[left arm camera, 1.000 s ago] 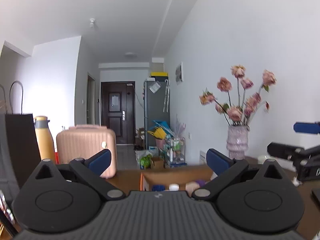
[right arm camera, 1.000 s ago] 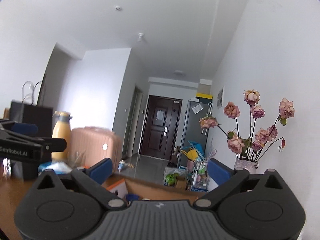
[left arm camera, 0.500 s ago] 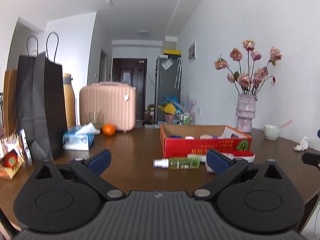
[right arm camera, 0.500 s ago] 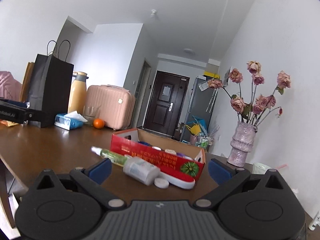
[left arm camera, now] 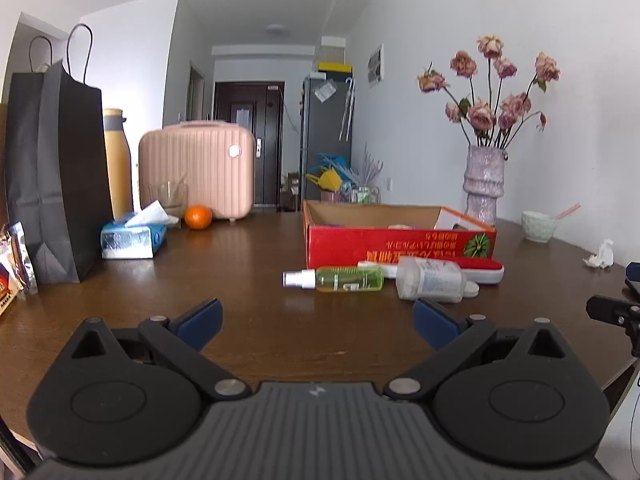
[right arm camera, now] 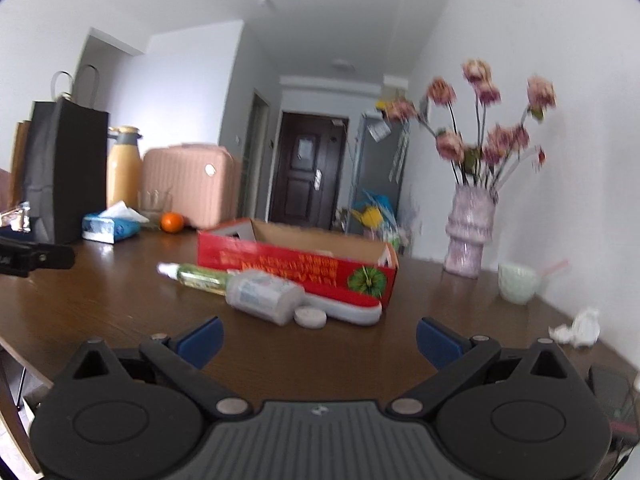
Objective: Organize rigid objects
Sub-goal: 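Move both tools back to the table toward the white sanitizer bottle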
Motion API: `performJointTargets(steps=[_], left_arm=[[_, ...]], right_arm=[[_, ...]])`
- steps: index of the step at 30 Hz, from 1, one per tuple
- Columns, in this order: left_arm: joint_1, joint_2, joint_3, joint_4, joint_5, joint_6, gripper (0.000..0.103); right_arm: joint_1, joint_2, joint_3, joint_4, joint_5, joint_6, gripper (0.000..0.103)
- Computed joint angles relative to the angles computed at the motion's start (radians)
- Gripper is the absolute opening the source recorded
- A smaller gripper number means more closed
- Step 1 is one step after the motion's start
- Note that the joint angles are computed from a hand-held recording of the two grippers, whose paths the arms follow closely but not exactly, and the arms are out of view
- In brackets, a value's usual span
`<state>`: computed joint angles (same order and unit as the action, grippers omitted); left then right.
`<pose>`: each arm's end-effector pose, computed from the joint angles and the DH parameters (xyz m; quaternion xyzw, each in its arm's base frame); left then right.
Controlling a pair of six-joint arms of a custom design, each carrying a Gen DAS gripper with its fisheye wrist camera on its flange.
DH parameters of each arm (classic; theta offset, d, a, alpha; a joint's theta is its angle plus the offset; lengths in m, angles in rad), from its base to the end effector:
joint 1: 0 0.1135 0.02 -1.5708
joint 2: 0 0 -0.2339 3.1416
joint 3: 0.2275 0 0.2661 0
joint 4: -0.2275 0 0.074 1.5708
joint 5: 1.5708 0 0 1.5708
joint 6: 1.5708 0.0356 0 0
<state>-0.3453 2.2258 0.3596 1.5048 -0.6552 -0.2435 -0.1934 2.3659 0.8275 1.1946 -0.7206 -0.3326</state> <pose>0.2332 -0.0608 -0.0026 -0.1431 0.7872 0.0971 0.5919 0.3482 -0.0443 -0.0138 -0.2557 0.7492 0.1383 0.5952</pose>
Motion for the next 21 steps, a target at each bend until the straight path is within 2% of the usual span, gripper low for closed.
performJointTargets(steps=[6, 9, 12, 14, 17, 21], left_arm=[[0.069, -0.019, 0.068, -0.142, 0.084, 0.002, 0.103], [0.110, -0.064, 0.139, -0.301, 0.131, -0.033, 0.103], [0.129, -0.062, 0.227, -0.404, 0.163, -0.047, 0.103], [0.134, -0.057, 0.306, -0.511, 0.179, -0.050, 0.103], [0.141, -0.034, 0.432, -0.646, 0.223, -0.017, 0.103], [0.150, 0.022, 0.586, -0.736, 0.283, 0.026, 0.103]], right_arm=[[0.051, 0.032, 0.099, -0.102, 0.106, 0.073, 0.100], [0.069, 0.044, 0.163, -0.155, 0.110, 0.099, 0.093], [0.087, 0.054, 0.255, -0.278, 0.110, 0.095, 0.088], [0.106, 0.069, 0.326, -0.362, 0.128, 0.078, 0.084], [0.129, 0.106, 0.440, -0.460, 0.145, 0.078, 0.083], [0.163, 0.173, 0.638, -0.675, 0.188, 0.043, 0.076]])
